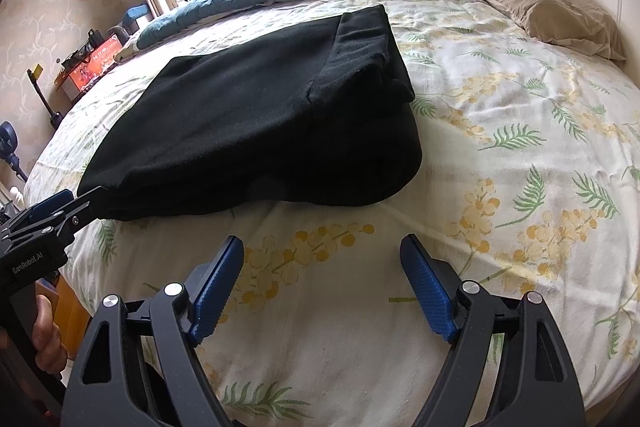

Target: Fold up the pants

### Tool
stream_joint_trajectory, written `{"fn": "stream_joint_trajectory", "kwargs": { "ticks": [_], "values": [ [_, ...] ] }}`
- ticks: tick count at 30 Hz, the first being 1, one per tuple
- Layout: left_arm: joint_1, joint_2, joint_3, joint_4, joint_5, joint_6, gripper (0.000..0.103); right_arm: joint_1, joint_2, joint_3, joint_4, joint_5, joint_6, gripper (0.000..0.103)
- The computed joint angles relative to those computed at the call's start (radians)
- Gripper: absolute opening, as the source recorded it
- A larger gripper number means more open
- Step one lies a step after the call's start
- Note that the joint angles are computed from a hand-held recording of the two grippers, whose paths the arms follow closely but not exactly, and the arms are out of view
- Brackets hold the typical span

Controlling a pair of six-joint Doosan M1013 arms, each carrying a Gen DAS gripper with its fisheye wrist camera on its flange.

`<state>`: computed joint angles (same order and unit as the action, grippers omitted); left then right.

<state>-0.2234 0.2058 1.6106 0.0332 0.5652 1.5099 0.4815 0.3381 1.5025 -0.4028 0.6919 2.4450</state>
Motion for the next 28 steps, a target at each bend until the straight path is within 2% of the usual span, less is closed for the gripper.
{"fn": "stream_joint_trajectory", "kwargs": {
  "ticks": [10,13,15,17,18,21,24,25,26,28],
  "values": [
    [-0.007,0.001,0.004,0.032,-0.010,-0.011,0.097,0.002,0.003,0.000,-0.001,0.005,-0.002,0.080],
    [-0.016,0.002,0.005,0.097,-0.019,-0.059,0.098,0.003,0.003,0.000,-0.002,0.005,-0.001,0.080],
    [-0.024,0.007,-0.004,0.164,0.001,-0.124,0.101,0.003,0.003,0.001,-0.005,0.005,0.000,0.080],
    [-0.015,0.007,-0.010,0.106,-0.013,-0.094,0.101,0.005,0.004,0.000,-0.012,0.006,0.007,0.080],
    [-0.009,0.003,-0.006,0.050,-0.044,-0.050,0.101,0.005,0.005,0.000,-0.013,0.008,0.005,0.080],
    [-0.006,-0.005,-0.019,0.051,-0.062,-0.020,0.101,0.002,-0.003,-0.003,0.024,0.014,-0.032,0.080],
    [0.056,0.004,-0.079,-0.234,0.005,0.202,0.101,-0.006,-0.039,0.009,0.019,-0.025,-0.038,0.080],
    [0.074,0.013,-0.100,-0.270,0.005,0.232,0.101,-0.011,-0.043,0.004,0.006,-0.030,-0.050,0.080],
    [0.084,0.026,-0.122,-0.254,-0.005,0.223,0.101,-0.019,-0.044,-0.008,0.000,-0.031,-0.072,0.080],
    [0.097,0.077,-0.189,-0.132,-0.061,0.138,0.101,-0.055,-0.033,-0.051,-0.013,-0.044,-0.123,0.084]
  ]
}}
